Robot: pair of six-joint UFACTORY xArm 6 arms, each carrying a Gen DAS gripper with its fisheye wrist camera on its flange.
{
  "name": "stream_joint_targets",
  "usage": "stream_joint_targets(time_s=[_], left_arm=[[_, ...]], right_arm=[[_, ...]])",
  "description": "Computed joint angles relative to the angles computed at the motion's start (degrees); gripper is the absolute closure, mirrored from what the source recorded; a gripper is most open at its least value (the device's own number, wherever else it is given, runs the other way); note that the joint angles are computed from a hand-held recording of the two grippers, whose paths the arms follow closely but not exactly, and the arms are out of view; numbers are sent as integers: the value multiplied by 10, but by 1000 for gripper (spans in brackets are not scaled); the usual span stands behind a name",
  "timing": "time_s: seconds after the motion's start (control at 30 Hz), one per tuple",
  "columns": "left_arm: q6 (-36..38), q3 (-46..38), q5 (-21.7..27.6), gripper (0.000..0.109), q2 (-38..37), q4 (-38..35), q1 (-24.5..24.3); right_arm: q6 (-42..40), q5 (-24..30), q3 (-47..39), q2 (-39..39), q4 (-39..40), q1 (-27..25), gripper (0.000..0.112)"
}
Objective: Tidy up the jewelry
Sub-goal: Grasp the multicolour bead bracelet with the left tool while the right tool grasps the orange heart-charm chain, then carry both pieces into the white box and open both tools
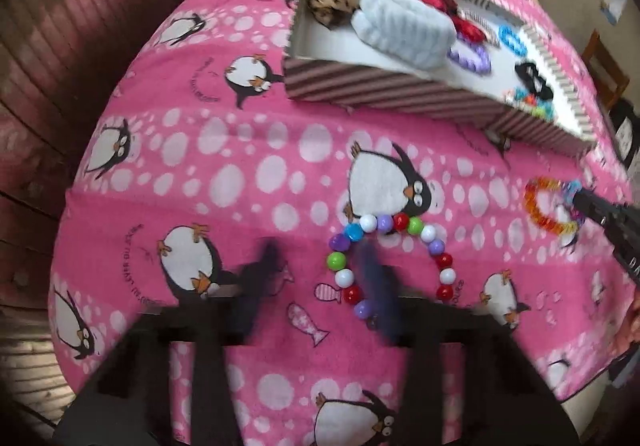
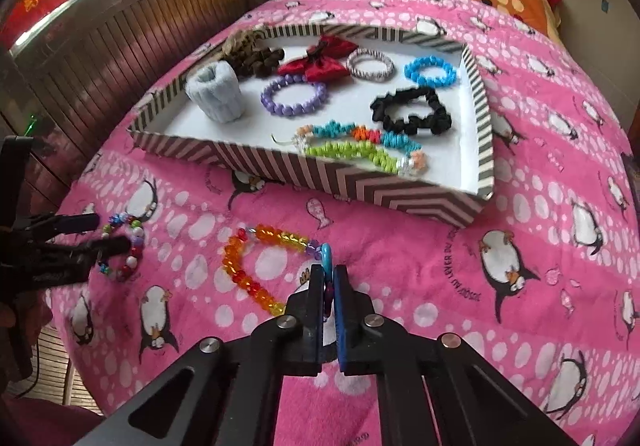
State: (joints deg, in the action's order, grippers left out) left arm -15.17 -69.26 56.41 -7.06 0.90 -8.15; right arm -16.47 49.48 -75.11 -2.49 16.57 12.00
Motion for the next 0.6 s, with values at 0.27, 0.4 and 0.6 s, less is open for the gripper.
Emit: stream_joint_targets(time_s=[0.27,0.4,0.6], left_arm=[[53,2,11,101,-19,-126,43],[67,0,11,101,-35,-142,40],[88,-39,15,101,-33,-150,26]], right_arm=[[-1,-7,-16,-25,1,0,108],[7,-7,-29,-31,-3,-1,108],[13,-6,-57,-24,-9,-7,108]])
